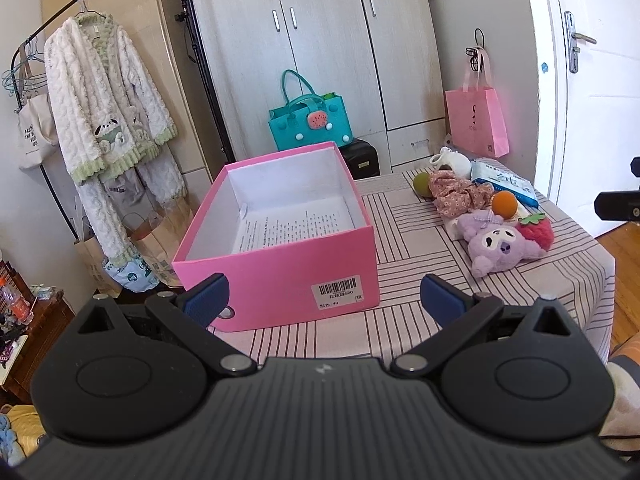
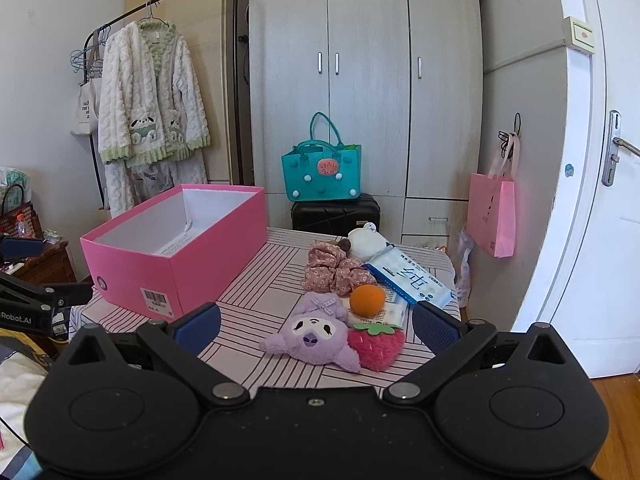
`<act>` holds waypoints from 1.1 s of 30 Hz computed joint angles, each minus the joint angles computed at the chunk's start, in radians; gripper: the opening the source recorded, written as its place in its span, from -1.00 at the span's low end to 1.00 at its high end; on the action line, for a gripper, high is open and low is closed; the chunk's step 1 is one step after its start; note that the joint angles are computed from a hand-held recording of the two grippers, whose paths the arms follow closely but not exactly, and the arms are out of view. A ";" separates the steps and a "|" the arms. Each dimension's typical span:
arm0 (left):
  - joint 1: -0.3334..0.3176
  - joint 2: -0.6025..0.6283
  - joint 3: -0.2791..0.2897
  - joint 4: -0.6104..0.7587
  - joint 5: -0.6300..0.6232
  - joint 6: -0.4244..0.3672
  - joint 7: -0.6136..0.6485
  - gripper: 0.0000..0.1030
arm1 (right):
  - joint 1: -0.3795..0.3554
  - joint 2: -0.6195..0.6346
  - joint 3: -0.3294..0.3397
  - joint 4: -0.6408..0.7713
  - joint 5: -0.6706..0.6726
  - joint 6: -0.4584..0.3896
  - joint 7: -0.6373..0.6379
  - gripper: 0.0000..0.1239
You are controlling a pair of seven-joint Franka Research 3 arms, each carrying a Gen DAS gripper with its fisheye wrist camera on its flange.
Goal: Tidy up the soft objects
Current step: 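Reach the left gripper to the purple plush doll and close on it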
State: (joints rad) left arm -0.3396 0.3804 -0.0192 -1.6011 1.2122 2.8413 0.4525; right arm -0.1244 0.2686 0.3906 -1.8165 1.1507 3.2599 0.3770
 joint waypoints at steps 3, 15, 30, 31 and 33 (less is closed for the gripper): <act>0.013 0.004 -0.016 0.005 -0.045 -0.002 0.064 1.00 | -0.003 -0.001 -0.008 0.006 0.015 -0.026 -0.003 0.66; 0.044 0.049 -0.092 0.110 -0.437 -0.083 0.578 1.00 | -0.045 0.012 -0.053 0.103 0.422 -0.307 -0.479 0.66; 0.039 0.379 -0.193 0.520 -0.823 -0.019 1.033 0.96 | 0.062 0.202 -0.238 0.271 -0.081 -0.517 -0.041 0.55; 0.032 0.409 -0.197 0.559 -0.842 -0.022 1.056 0.94 | 0.058 0.217 -0.237 0.286 -0.090 -0.530 -0.036 0.55; -0.011 0.473 -0.150 0.652 -0.855 -0.026 1.038 0.94 | 0.053 0.259 -0.244 0.335 -0.128 -0.581 0.010 0.53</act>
